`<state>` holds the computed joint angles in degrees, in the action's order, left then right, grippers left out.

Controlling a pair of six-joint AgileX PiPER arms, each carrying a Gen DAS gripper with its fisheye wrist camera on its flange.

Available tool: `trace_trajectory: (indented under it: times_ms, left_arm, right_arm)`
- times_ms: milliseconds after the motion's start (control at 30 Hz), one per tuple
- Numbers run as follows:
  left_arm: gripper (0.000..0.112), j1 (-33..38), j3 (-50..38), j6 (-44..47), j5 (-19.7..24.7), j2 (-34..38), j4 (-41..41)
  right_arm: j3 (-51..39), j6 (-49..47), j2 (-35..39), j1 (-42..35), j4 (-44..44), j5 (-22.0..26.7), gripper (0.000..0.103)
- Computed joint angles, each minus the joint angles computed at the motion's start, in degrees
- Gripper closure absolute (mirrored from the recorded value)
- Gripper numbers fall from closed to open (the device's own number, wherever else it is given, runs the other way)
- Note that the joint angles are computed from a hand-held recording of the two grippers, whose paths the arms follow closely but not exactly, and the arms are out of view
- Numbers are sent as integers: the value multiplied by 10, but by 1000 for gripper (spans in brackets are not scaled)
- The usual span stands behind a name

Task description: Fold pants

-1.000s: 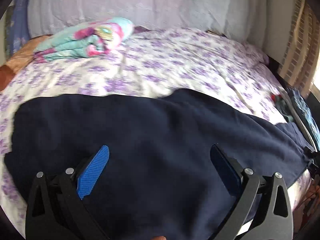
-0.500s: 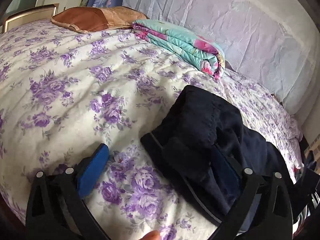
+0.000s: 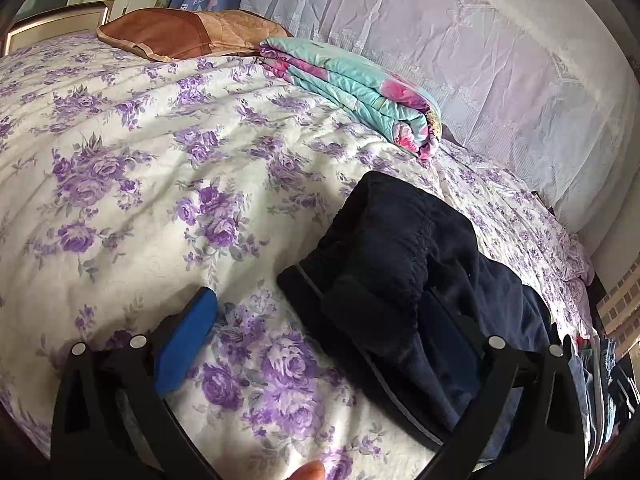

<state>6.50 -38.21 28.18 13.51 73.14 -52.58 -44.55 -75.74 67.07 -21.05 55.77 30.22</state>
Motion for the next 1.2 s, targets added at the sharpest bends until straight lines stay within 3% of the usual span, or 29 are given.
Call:
trace_trajectory:
  times_ms: [67, 133, 200, 267, 333, 400, 467, 500, 600, 667, 733, 800, 900, 1033, 1200]
  left_arm:
    - [14, 0, 0, -5, 0, -1, 5]
    - [14, -1, -1, -15, 1, 0, 17]
    - [14, -2, -4, -31, 0, 4, 36]
    - [14, -5, -6, -51, 0, 6, 58]
    - [14, -3, -8, -52, 2, 8, 60]
    - [14, -1, -9, -41, 5, 9, 49]
    - [14, -2, -14, -63, 11, 11, 75]
    - [14, -3, -17, -71, 17, 12, 89]
    - [14, -8, -22, -108, 43, 6, 148]
    - [14, -11, -29, -133, 77, -1, 192]
    - [14, -2, -39, -95, 122, -4, 168]
    - [14, 10, -56, -48, 175, 6, 125]
    - [14, 4, -90, -32, 205, 44, 101]
    - [14, 13, -111, 11, 207, 85, 43]
    - [14, 65, -101, 63, 261, 88, -66]
  right_arm:
    - [-44, 115, 83, 35, -107, -48, 44]
    - [-72, 227, 177, 64, -215, -48, 37]
    - [-77, 269, 184, 72, -248, -52, 33]
    - [-84, 223, 165, 37, -190, -3, 33]
    - [-59, 144, 119, 4, -98, 12, 33]
    - [-49, 111, 94, -3, -92, 20, 25]
    - [-29, 100, 97, 11, -124, 11, 6]
    - [-16, 77, 106, 6, -113, 5, 4]
    - [-42, 34, 119, -58, -42, 88, 4]
    - [-25, -55, 97, -122, 64, 117, 4]
    - [-18, -133, 90, -186, 147, 153, 4]
    - [-30, -135, 104, -220, 166, 147, 4]
    - [-64, -93, 157, -252, 153, 156, 4]
    - [-100, -44, 240, -299, 143, 238, 4]
    - [-111, -26, 282, -336, 159, 301, 4]
